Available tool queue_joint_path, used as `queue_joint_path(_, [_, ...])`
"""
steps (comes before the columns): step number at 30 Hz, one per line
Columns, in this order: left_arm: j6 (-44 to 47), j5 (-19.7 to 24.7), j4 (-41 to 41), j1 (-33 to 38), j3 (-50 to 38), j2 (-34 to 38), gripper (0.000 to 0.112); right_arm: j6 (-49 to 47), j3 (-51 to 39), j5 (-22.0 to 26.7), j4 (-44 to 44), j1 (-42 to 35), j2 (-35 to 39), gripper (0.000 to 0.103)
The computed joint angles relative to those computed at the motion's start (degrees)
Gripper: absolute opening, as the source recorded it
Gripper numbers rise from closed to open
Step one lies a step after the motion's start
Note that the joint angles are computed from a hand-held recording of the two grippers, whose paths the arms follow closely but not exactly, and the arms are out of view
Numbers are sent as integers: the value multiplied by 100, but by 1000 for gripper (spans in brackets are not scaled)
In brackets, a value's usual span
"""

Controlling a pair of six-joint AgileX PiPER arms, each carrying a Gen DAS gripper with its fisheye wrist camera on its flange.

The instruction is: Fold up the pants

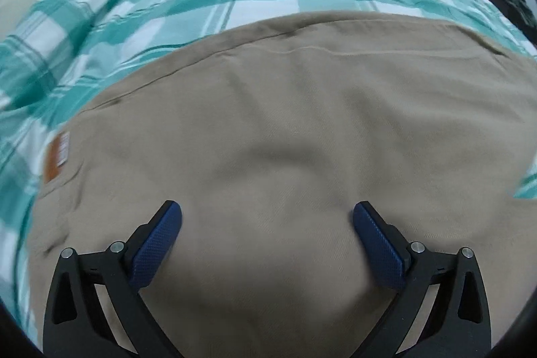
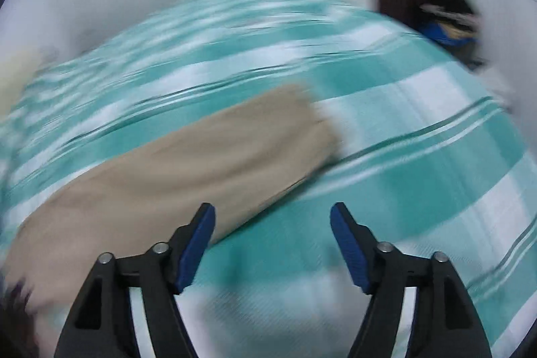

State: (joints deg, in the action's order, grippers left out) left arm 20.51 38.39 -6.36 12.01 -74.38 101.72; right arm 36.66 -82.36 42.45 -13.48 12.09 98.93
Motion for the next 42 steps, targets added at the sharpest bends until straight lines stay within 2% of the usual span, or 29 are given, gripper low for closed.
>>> queue_joint_path(2, [769, 196, -905, 66, 632, -807, 102, -862, 589, -309, 1146, 486, -570, 74])
queue_joint_path(4, [1435, 592, -1582, 12, 1251, -1515, 102, -1533, 1279, -618, 2292, 1291, -1096, 74])
queue_joint_path(6, [1614, 897, -1586, -295, 1828, -2016, 102, -1915, 1694, -799, 3072, 2088, -1192, 74])
queue_joint_path(7, [1503, 871, -1381, -508, 2081, -2184, 102, -1773, 1872, -901, 3118, 2485, -1156, 74])
queue_joint_path(8, [1240, 707, -946, -834, 2480, -2409, 102, -1478, 1997, -935, 3038, 2731, -1102, 73])
queue_joint_path(10, [851, 372, -577, -1005, 2924, -2744, 102, -470, 2488, -949, 2477, 2967, -1306, 62])
queue_joint_path(11, [891, 440, -695, -835, 2975, -2816, 102, -88, 2873, -1012, 2257, 2830, -1688, 40])
queue_joint_path(12, [857, 582, -736, -689, 2919, -2785, 103, 484, 3103, -847, 1808, 2663, -1979, 39])
queue_joint_path(13, [816, 749, -764, -541, 2825, -2722, 103, 1021, 3376, -452, 1235, 2311, -2336, 39])
queue_joint_path(15, [655, 964, -663, -322, 2662, -2601, 103, 1407, 3858, 201, 635, 1477, -3058, 33])
queue_joint_path(16, [551, 1024, -565, -247, 2599, -2555, 103, 1355, 4145, 399, 510, 940, -3443, 21])
queue_joint_path(17, [446, 1072, -487, -199, 2564, -2556, 103, 1532, 4357, 507, 356, 567, -3743, 0])
queue_joint_path(19, [264, 1187, -361, -68, 2502, -2561, 103, 2467, 4438, 832, -142, 508, -4091, 0])
queue_joint_path(20, [223, 1234, -347, 26, 2506, -2600, 103, 2767, 4253, 1149, -466, 822, -4031, 14])
queue_joint_path(21, [227, 1226, -352, 87, 2554, -2659, 102, 3222, 4026, 1484, -912, 1365, -3830, 39])
queue_joint_path(22, [210, 1169, -328, 81, 2627, -2719, 103, 3618, 3816, 1728, -1207, 1938, -3637, 54])
queue_joint_path(23, [214, 1071, -284, 75, 2745, -2819, 103, 4132, 3697, 1853, -1538, 2510, -3499, 75])
queue_joint_path(25, [276, 801, -293, 74, 3013, -3014, 103, 4663, 3423, 1865, -1875, 3351, -3226, 75])
queue_joint_path(28, [429, 401, -385, 133, 3386, -3224, 103, 5391, 2665, 2253, -2582, 4730, -2229, 76])
queue_joint_path(30, [452, 139, -394, 90, 3618, -3361, 102, 5299, 2004, 2182, -2887, 5126, -1383, 78])
queue_joint_path(31, [591, 46, -466, 138, 3705, -3430, 102, 5277, 1840, 2259, -2921, 5358, -1193, 80])
queue_joint_path(33, [1068, -266, -751, 260, 3964, -3560, 102, 5054, 1464, 2164, -2969, 5614, -687, 82])
queue_joint_path(36, [1454, -409, -995, 364, 4221, -3772, 102, 4999, 1138, 2231, -2881, 5994, -125, 91])
queue_joint_path(37, [1466, -427, -1004, 352, 4198, -3736, 102, 4989, 1186, 2109, -2807, 5979, -1, 91])
queue_joint_path(40, [1547, -383, -1064, 361, 4229, -3816, 102, 5391, 1603, 1734, -2966, 6048, -87, 95])
queue_joint_path(42, [1561, -415, -1077, 353, 4220, -3786, 102, 5483, 1911, 1260, -2900, 5863, -269, 97])
